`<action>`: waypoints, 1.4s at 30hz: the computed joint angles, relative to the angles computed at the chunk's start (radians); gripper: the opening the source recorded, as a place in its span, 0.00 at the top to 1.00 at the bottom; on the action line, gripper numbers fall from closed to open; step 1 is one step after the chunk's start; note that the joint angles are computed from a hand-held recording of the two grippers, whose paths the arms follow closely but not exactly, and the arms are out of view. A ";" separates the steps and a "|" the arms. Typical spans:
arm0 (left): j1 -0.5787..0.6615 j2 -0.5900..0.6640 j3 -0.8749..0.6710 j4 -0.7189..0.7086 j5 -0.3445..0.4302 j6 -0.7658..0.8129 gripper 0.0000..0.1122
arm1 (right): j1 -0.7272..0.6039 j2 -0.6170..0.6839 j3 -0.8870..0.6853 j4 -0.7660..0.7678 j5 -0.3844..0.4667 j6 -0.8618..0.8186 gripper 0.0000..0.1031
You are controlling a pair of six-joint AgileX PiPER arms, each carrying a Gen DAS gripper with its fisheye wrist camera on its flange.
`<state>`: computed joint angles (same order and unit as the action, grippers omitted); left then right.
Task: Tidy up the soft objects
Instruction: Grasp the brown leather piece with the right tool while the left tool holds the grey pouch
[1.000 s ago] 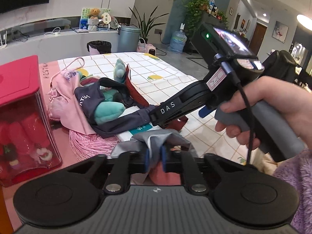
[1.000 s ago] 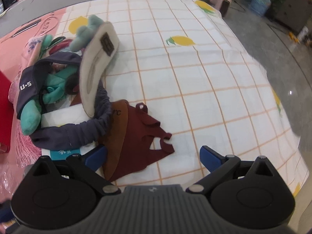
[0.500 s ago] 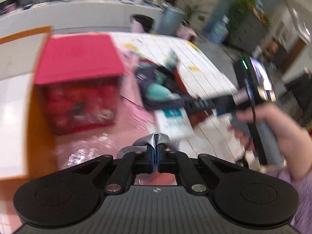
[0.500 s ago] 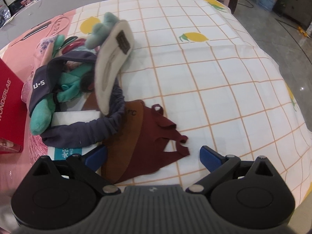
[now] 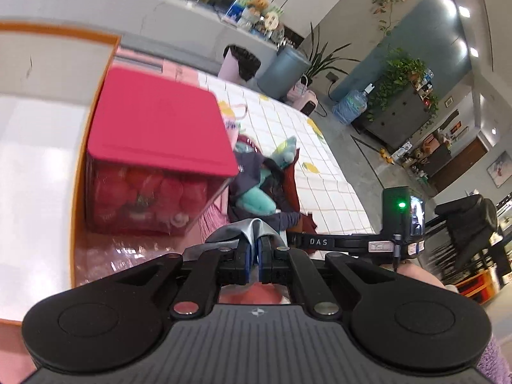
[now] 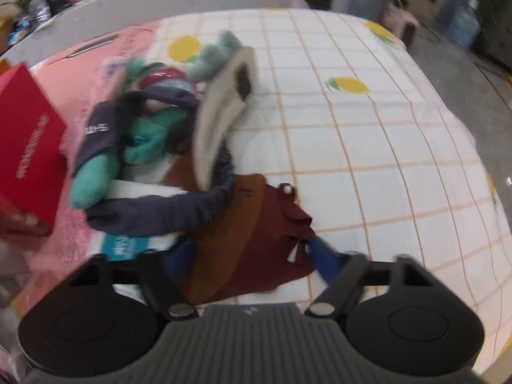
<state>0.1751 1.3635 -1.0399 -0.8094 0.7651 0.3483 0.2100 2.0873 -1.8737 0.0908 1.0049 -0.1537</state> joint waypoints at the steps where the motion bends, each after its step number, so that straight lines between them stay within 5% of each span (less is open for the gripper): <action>1: -0.012 0.003 0.001 0.024 -0.014 -0.022 0.97 | 0.000 -0.010 0.013 0.019 -0.010 -0.025 0.60; 6: -0.075 -0.012 0.017 0.150 -0.098 -0.092 0.97 | 0.008 -0.025 0.006 -0.035 0.017 0.017 1.00; 14: -0.174 -0.007 0.059 0.414 -0.164 -0.300 0.96 | -0.009 -0.130 0.121 -0.231 0.025 0.104 1.00; 15: -0.181 0.002 0.058 0.417 -0.158 -0.297 0.96 | 0.000 -0.143 0.136 -0.265 0.031 0.120 0.92; 17: -0.198 0.017 0.049 0.453 -0.140 -0.310 0.95 | 0.013 -0.189 0.199 -0.310 -0.042 0.162 0.54; 18: -0.214 0.024 0.045 0.491 -0.139 -0.337 0.95 | 0.006 -0.211 0.227 -0.284 -0.095 0.148 0.27; 19: -0.223 0.030 0.046 0.508 -0.144 -0.341 0.95 | -0.010 -0.217 0.232 -0.217 -0.119 0.108 0.17; 22: -0.226 0.055 0.054 0.486 -0.145 -0.299 0.91 | -0.040 -0.151 0.147 -0.066 -0.042 0.045 0.18; 29: -0.268 0.105 0.049 0.636 -0.155 -0.427 0.74 | -0.002 -0.016 0.015 -0.187 0.054 0.172 0.14; 35: -0.261 0.115 0.061 0.529 -0.190 -0.295 0.37 | -0.036 0.040 -0.083 -0.068 0.154 0.220 0.05; 42: -0.292 0.126 0.048 0.585 -0.208 -0.388 0.33 | 0.001 0.074 -0.132 -0.129 0.185 0.274 0.02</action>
<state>-0.1165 1.4894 -0.9921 -0.2246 0.5574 -0.0401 0.2108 2.1612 -2.0057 -0.0384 1.1900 0.1204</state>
